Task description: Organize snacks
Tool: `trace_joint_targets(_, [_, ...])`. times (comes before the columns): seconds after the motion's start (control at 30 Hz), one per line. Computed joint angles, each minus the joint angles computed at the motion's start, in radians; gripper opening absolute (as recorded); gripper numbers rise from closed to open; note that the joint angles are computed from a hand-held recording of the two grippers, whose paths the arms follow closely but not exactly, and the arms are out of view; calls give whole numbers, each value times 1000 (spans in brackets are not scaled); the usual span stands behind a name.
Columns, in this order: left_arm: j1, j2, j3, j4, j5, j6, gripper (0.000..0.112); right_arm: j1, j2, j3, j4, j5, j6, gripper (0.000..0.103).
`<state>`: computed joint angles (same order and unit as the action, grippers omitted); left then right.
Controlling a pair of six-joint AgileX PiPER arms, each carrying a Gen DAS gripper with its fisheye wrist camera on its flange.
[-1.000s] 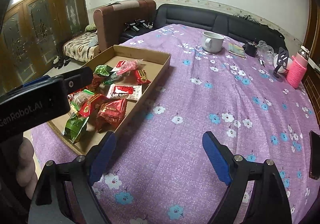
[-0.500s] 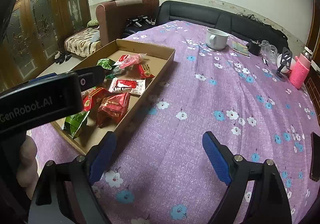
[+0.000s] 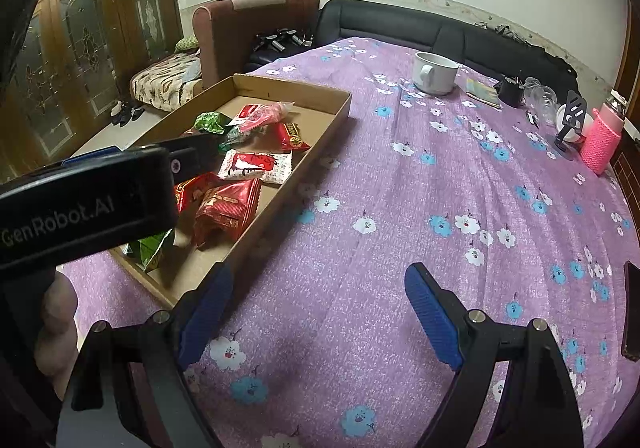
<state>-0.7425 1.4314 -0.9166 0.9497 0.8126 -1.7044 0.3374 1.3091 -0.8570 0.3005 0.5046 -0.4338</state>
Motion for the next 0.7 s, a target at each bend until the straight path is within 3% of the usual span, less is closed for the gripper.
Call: trace_joint_targets(0.7, [2,18,2,-18,-18,-1,102,3,14,9,11,2,-14,88])
